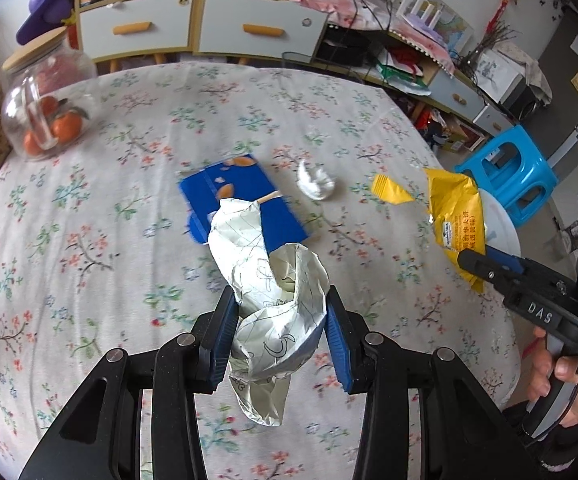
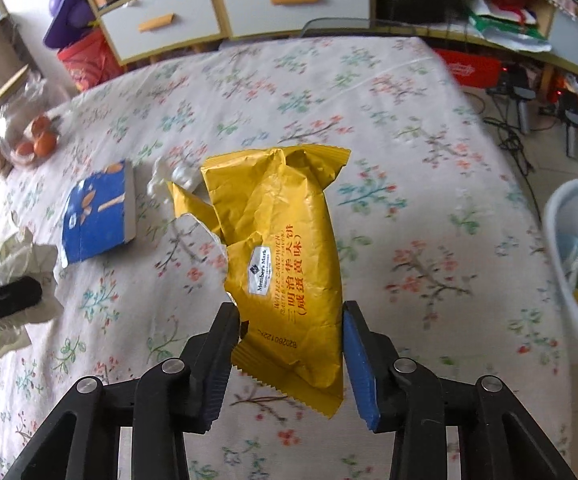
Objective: Collect trash
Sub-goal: 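Carry the yellow packet over the bin and open the right tool while the left tool carries the foil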
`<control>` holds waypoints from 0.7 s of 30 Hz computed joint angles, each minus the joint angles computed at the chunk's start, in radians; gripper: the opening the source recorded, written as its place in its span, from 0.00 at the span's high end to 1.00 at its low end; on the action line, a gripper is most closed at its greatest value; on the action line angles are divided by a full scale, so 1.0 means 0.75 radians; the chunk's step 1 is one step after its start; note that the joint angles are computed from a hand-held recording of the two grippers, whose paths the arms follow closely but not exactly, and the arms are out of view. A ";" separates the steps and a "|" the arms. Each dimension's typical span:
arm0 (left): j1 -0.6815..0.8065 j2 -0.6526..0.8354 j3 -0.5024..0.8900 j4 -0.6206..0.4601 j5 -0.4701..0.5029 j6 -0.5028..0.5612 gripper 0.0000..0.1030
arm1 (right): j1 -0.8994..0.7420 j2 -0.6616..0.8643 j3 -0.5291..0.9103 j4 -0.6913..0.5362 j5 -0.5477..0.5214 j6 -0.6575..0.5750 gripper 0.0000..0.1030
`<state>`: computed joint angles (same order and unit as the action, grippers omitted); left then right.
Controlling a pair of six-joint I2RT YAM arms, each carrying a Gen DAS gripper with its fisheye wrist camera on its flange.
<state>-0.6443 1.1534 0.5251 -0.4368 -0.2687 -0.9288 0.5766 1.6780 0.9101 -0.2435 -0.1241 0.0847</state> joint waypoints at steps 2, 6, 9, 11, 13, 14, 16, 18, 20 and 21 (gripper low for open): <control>-0.013 0.036 0.024 0.018 -0.003 0.001 0.57 | -0.044 -0.019 -0.002 -0.007 -0.018 -0.004 0.56; -0.053 0.127 0.093 0.035 -0.030 0.010 0.57 | -0.148 -0.051 -0.001 -0.025 -0.061 -0.021 0.56; -0.083 0.208 0.150 0.056 -0.037 0.011 0.57 | -0.233 -0.068 0.004 -0.040 -0.092 -0.038 0.56; -0.081 0.251 0.180 0.075 -0.017 0.015 0.57 | -0.309 -0.078 0.011 -0.057 -0.121 -0.052 0.56; -0.085 0.307 0.228 0.076 -0.009 0.031 0.57 | -0.378 -0.081 0.021 -0.069 -0.146 -0.061 0.56; -0.089 0.344 0.262 0.068 -0.012 0.046 0.57 | -0.411 -0.080 0.028 -0.074 -0.158 -0.068 0.56; -0.099 0.416 0.331 0.051 -0.018 0.071 0.57 | -0.478 -0.072 0.045 -0.085 -0.175 -0.081 0.56; -0.105 0.488 0.397 0.053 -0.014 0.086 0.57 | -0.560 -0.051 0.075 -0.100 -0.191 -0.092 0.56; -0.110 0.570 0.474 0.067 0.005 0.096 0.57 | -0.638 -0.028 0.103 -0.113 -0.208 -0.105 0.56; -0.113 0.607 0.511 0.071 0.013 0.100 0.57 | -0.669 -0.016 0.113 -0.115 -0.212 -0.111 0.56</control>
<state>-0.7289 1.6083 0.9083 -0.3838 -0.2593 -0.8541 0.0748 1.6657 0.9951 -0.3298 -0.2832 0.0013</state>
